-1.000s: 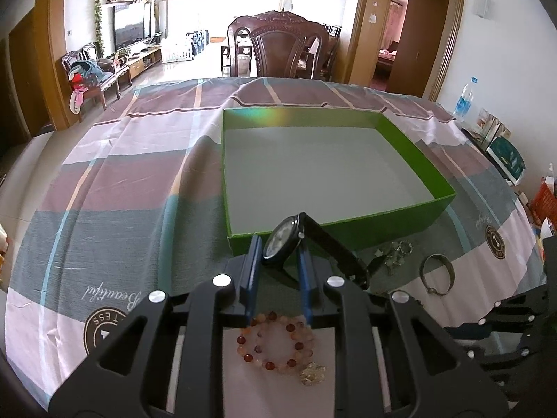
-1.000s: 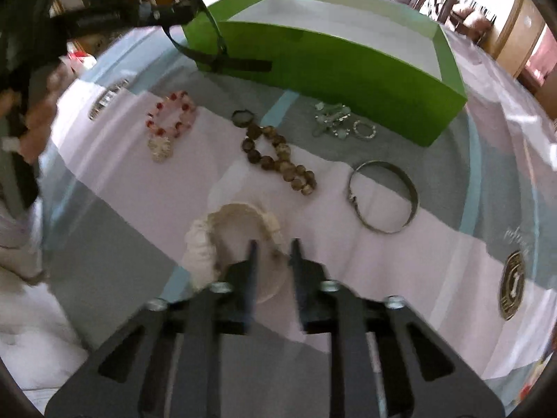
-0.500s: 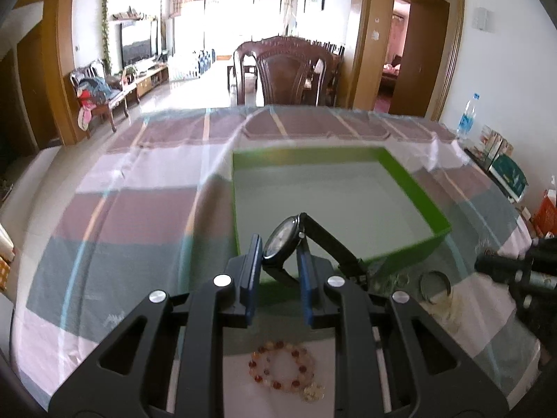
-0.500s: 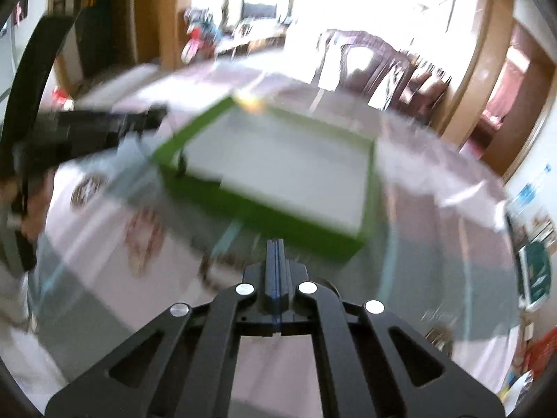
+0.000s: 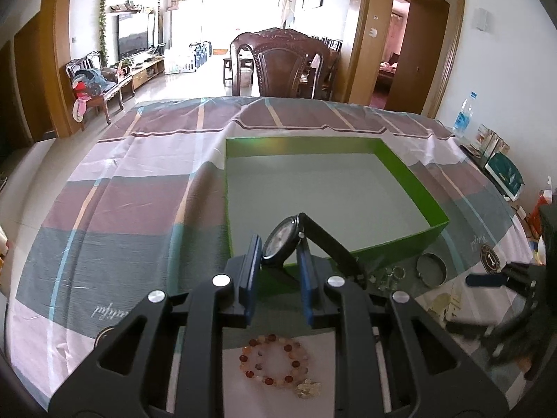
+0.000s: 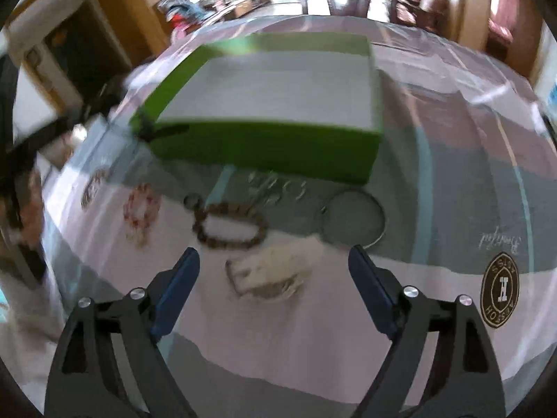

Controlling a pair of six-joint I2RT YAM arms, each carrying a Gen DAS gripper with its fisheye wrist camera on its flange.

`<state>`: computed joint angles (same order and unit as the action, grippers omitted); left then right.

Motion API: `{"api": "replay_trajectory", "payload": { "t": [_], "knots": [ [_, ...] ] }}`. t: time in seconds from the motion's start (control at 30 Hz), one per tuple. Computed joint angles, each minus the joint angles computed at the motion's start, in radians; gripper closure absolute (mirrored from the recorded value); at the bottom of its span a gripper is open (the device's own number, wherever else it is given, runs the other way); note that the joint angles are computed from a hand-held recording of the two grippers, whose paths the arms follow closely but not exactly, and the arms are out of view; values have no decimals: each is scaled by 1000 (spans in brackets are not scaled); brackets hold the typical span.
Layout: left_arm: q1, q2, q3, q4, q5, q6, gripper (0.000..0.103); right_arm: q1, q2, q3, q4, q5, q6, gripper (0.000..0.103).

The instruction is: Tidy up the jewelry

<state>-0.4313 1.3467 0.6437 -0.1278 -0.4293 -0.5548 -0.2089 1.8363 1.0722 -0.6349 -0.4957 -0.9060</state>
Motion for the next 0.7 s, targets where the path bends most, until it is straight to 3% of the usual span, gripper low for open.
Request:
{"api": "replay_trajectory", "payload": {
  "t": [0.13, 0.17, 0.2, 0.47, 0.6, 0.7],
  "knots": [
    [-17, 5, 1, -2, -5, -6, 83, 41, -12, -109, 148, 44, 4, 18],
    [-20, 5, 1, -4, -6, -8, 83, 47, -16, -135, 197, 54, 10, 33],
    [-23, 5, 1, -7, -9, -10, 83, 48, -26, -152, 218, 52, 4, 38],
    [-5, 29, 53, -42, -22, 11, 82, 44, -110, -128, 204, 4, 24, 40],
    [39, 46, 116, -46, -16, 51, 82, 69, -166, -70, 255, -36, 138, 40],
    [89, 92, 159, -21, -8, 73, 82, 130, -122, 4, 318, -8, 242, 40]
  ]
}}
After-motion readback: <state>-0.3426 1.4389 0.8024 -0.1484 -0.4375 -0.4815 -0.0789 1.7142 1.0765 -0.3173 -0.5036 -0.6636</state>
